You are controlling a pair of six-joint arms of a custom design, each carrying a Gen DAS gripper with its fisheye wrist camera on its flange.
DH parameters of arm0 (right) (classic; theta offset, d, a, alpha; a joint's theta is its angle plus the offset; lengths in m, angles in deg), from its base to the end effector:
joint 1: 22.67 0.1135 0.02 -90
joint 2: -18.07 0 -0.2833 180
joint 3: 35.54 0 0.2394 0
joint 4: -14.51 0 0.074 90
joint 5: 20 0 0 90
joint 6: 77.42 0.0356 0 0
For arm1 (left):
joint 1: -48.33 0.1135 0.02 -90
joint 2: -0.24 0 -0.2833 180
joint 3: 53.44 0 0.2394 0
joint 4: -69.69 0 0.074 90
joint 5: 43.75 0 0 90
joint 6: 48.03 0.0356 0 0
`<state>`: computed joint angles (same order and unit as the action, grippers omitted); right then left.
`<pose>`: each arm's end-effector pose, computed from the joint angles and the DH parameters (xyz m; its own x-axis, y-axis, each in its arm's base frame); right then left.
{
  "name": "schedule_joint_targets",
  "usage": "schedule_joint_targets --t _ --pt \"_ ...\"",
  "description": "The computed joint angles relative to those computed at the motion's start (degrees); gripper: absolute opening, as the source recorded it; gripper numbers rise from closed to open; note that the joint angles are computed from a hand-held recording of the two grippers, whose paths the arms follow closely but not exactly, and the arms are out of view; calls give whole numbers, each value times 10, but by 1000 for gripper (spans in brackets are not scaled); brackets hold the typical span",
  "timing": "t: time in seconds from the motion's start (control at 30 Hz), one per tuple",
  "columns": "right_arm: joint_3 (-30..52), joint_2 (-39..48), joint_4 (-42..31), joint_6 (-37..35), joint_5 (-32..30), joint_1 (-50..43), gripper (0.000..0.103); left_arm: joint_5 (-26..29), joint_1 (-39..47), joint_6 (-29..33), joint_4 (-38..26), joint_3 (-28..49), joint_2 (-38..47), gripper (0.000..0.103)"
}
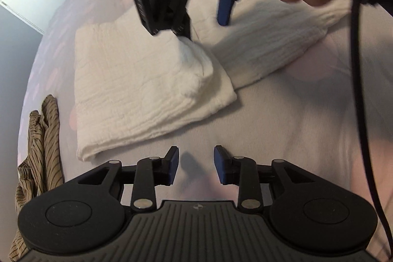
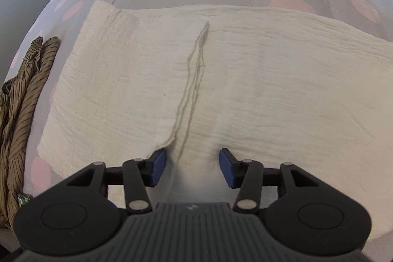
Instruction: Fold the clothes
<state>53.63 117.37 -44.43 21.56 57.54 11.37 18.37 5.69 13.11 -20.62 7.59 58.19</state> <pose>0.2777 0.1969 0.2494 -0.8598 -0.3969 -0.3214 -0.4822 0.8382 0.2548 0.0950 -0.0649 0.2611 -0.9245 0.2713 -0.2678 0.1552 0.9095 0.3857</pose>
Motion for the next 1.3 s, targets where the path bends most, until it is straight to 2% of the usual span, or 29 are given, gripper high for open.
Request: schedule_joint_targets --t 0.13,0.2,0.27,0.33,0.53,0.73,0.83,0.87,0.9,1.07,1.13,1.23,1.3 --pt "50 25 -45 4 -12 -8 52 52 60 46 -17 9 -10 29" --pt "66 30 -57 9 -4 -11 51 68 87 65 -26 10 -11 34" --pt "69 28 -56 18 -11 -21 51 79 105 74 -38 12 -7 44" --pt "69 26 -47 33 -34 -33 51 90 123 79 -48 14 -1 45" --pt "50 32 -3 74 -71 -33 53 71 66 30 -52 1 14 48" --pt "17 30 48 78 -55 -7 52 53 -7 -32 -67 -7 24 48" --pt "9 25 67 77 -42 4 30 52 -28 -52 -74 -9 24 48" --pt "9 25 68 77 -42 5 15 52 -34 -58 -76 -9 24 48" --pt "9 23 69 76 -45 4 12 53 -38 -62 -78 -9 24 48" --pt "6 -10 71 64 -46 -5 9 48 -41 -64 -73 -4 36 48" --pt "13 -25 63 61 -44 -11 9 49 -82 -106 -80 1 52 48" --pt "30 -43 43 59 -34 -22 9 36 -54 -75 -81 12 52 48" --pt "40 -59 25 52 -21 -34 9 33 -65 -85 -85 13 55 48"
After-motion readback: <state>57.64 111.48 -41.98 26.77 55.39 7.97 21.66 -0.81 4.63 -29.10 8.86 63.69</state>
